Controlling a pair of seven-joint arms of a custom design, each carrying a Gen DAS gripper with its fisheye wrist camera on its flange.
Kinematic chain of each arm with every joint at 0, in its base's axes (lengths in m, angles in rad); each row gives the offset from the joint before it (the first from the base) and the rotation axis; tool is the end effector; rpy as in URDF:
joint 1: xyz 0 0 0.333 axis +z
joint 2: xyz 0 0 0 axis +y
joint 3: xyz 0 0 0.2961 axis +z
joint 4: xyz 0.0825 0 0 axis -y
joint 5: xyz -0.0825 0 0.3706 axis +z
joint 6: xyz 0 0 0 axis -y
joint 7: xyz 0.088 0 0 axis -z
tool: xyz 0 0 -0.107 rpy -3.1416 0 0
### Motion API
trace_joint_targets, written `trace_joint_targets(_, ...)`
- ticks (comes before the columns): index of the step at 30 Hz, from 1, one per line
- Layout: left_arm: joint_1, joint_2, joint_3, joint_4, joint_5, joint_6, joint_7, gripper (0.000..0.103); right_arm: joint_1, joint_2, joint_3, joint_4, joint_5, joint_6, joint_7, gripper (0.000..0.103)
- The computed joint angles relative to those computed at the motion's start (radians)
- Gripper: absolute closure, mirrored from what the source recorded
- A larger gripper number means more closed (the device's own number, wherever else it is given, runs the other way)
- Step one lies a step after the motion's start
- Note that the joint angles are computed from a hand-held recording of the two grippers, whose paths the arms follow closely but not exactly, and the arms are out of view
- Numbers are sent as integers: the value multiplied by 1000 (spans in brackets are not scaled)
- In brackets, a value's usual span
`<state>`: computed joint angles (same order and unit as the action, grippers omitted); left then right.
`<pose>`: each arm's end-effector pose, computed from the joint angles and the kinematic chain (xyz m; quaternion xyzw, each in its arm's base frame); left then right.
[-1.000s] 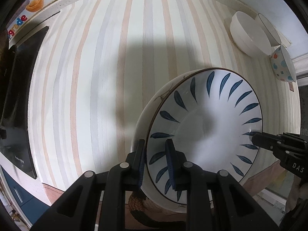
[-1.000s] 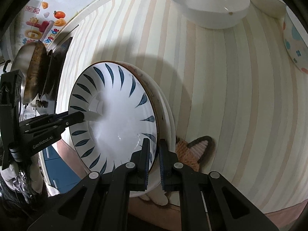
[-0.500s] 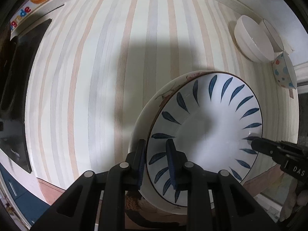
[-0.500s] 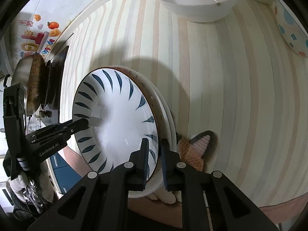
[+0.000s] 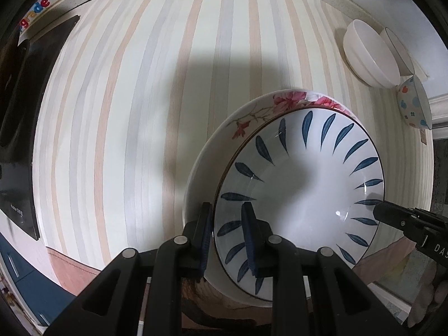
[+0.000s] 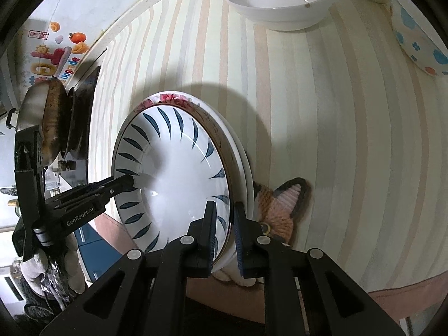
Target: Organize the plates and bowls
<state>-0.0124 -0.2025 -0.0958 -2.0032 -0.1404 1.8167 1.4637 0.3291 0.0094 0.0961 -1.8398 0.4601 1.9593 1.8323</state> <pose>0.4866 -0.0673 0.5300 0.7177 -0.6938 0.0427 0.0408 0.5031 0.2596 0.5157 -0.6930 0.6858 0.1722 0.1408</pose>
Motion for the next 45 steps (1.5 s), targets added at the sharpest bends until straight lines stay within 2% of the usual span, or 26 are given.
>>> trace_joint_targets(9,0,-35,-4,-12,42,15,-4,84,13,-23,9,4,-89,10,55,87)
trace_joint_targets(16,-6,-189,-10,-78,93,37,-2,83,50,-102,39,-13,-235,14,136,87)
trace_joint_targets(19,-17,-259,-11,-91,92,38,-4,82,69,-158,55,-34,-281,25,193,79)
trace_joint_targets(21,-26,-301,-13,-98,90,40,-10,81,82,-201,71,-49,-317,31,236,70)
trace_joint_targets(25,-45,-405,-10,-130,77,35,-15,80,107,-287,103,-71,-373,22,312,63)
trace_joint_targets(28,-55,-475,-12,-136,77,16,-25,77,127,-348,127,-77,-398,-2,361,58)
trace_joint_targets(33,-65,-595,1,-154,71,-30,-28,71,149,-430,169,-74,-439,-39,427,40)
trace_joint_targets(35,-69,-627,3,-154,72,-47,-24,68,156,-460,182,-73,-449,-51,451,36)
trace_joint_targets(38,-76,-674,8,-148,70,-73,-17,55,166,-501,199,-65,-449,-75,481,26)
trace_joint_targets(40,-79,-689,8,-142,70,-88,-14,29,170,-524,210,-61,-456,-83,491,19)
trace_joint_targets(42,-81,-704,11,-146,63,-87,-15,22,170,-538,220,-54,-464,-94,502,13)
trace_joint_targets(45,-76,-710,7,-146,64,-85,-26,18,167,-546,230,-41,-479,-111,504,11)
